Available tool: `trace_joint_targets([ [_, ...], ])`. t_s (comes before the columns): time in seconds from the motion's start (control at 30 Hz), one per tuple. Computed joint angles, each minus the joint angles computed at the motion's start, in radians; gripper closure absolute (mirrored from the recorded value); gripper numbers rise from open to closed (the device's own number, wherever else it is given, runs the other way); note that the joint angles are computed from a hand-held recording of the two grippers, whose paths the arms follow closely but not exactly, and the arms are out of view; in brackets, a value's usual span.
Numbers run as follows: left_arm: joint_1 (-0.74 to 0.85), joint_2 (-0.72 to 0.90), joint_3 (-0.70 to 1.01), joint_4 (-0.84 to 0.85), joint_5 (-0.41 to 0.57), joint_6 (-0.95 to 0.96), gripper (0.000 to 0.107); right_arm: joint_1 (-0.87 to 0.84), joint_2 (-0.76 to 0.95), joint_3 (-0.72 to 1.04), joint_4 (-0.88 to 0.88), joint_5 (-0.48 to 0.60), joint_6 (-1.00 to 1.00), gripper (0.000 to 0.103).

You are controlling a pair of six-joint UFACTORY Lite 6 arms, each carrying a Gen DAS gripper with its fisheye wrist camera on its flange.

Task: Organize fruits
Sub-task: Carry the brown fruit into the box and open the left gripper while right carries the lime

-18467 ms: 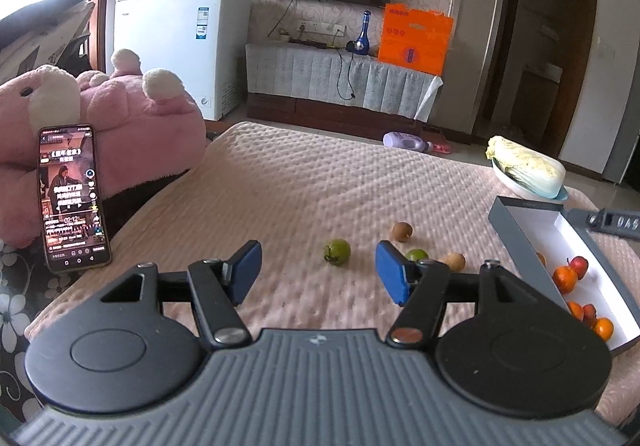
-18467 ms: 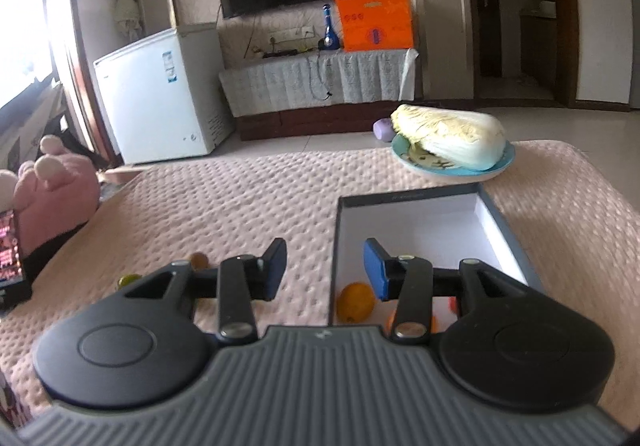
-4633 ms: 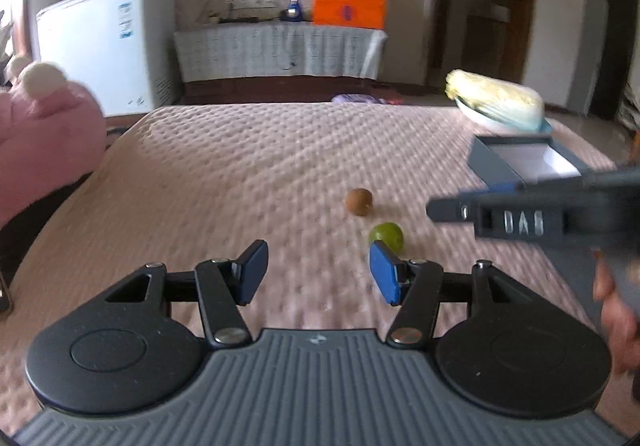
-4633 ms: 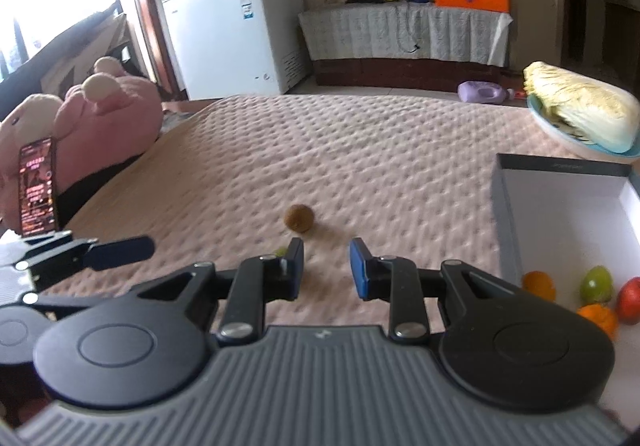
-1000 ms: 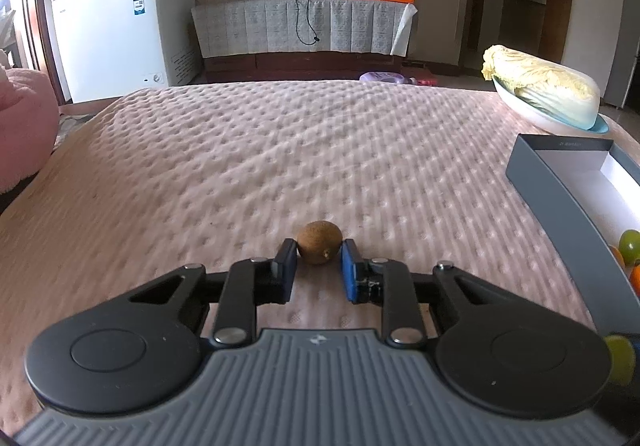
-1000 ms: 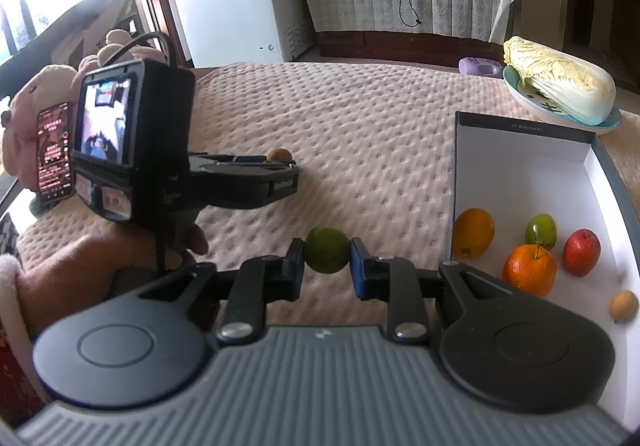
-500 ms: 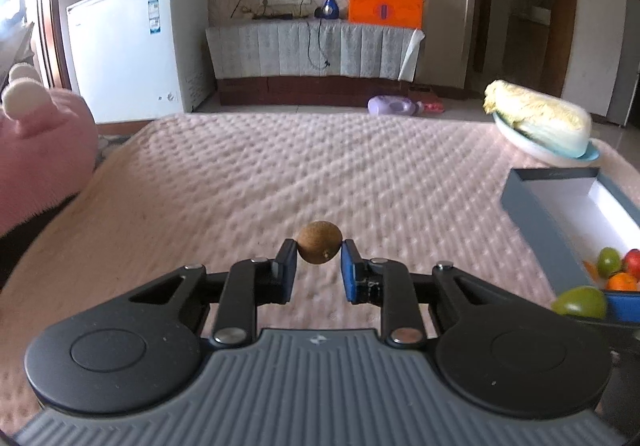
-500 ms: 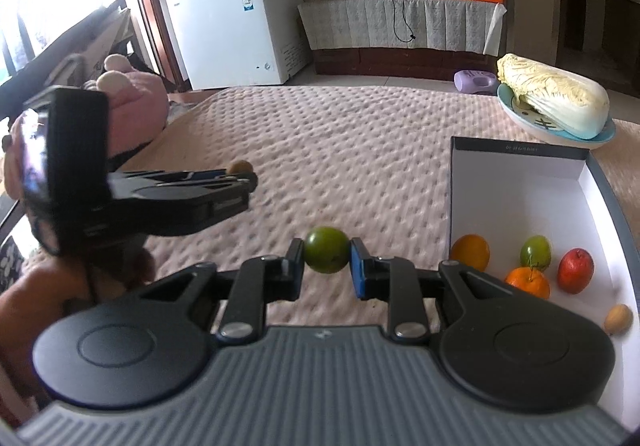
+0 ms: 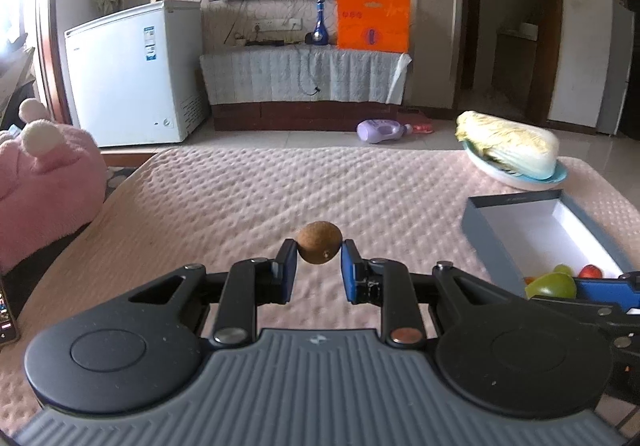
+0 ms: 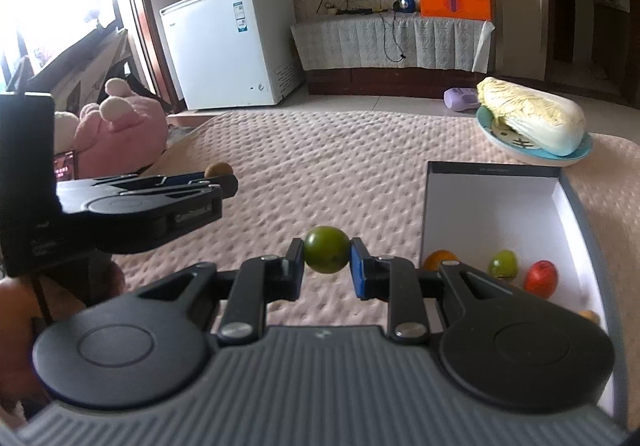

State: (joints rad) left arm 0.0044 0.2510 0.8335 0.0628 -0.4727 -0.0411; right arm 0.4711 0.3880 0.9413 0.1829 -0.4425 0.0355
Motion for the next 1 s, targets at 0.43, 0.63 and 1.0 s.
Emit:
trace_joint_targets([
  [0.43, -0.235, 0.013, 0.027, -0.246, -0.018, 0.161, 0.079, -0.163, -0.204, -0.241, -0.122, -0.056, 0.073, 0.076],
  [0.63, -0.323, 0.059, 0.082, -0.313, -0.02, 0.192, 0.079, -0.263, -0.266, -0.32, -0.202, -0.067, 0.114, 0.076],
  [1.0, -0.445, 0.184, 0.221, -0.374, 0.006, 0.188, 0.079, -0.34, -0.26, -0.351, -0.241, -0.07, 0.115, 0.076],
])
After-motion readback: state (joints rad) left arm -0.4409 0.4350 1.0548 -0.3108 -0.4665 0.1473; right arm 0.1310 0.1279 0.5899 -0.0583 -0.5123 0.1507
